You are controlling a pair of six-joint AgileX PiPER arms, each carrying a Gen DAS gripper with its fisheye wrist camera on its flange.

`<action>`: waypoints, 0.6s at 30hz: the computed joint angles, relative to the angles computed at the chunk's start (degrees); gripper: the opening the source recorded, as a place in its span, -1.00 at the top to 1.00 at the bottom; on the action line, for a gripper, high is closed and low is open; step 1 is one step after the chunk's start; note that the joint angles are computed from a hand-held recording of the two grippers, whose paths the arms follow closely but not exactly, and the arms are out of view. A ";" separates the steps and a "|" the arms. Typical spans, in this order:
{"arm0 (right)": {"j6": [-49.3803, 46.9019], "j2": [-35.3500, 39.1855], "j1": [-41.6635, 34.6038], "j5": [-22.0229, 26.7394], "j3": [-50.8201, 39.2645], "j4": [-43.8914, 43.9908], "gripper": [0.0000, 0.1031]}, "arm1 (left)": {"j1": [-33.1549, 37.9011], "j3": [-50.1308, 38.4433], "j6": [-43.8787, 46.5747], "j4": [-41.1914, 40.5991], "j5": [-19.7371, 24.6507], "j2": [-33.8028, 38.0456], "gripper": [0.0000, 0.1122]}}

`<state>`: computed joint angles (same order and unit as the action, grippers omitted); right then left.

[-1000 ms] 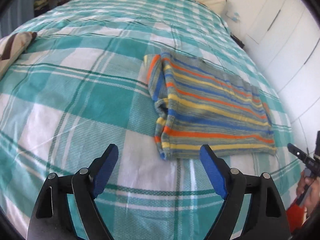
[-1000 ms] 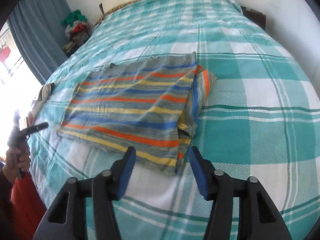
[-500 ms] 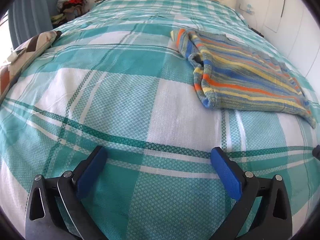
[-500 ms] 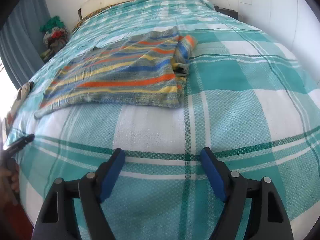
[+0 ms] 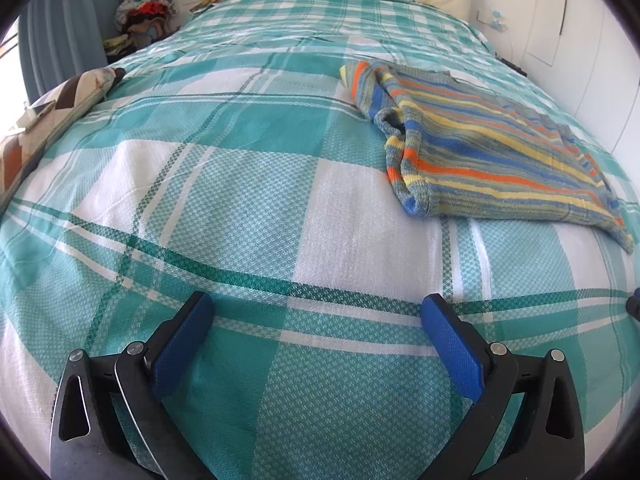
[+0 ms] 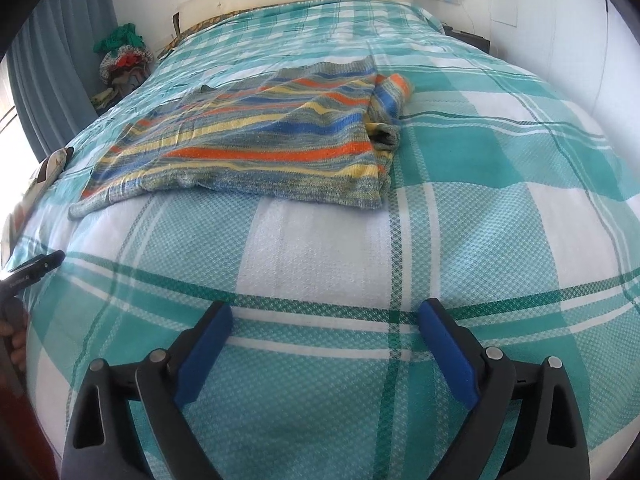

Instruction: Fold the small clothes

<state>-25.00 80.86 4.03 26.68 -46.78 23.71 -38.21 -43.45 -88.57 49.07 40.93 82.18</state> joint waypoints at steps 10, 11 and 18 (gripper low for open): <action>-0.42 0.01 -0.03 0.00 0.06 0.50 -0.84 | -0.19 -0.21 0.03 -0.11 0.43 0.23 -0.83; -0.34 -0.02 -0.04 -0.03 0.09 0.43 -0.84 | -0.20 -0.29 0.11 -0.17 0.53 0.29 -0.83; 0.85 -0.05 0.20 0.41 -0.17 -0.81 -0.84 | -0.12 -2.34 4.27 -3.98 2.77 0.37 -0.82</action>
<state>-24.15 80.81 4.23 27.09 -46.96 22.90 -38.33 -45.79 -84.30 45.09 43.69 82.55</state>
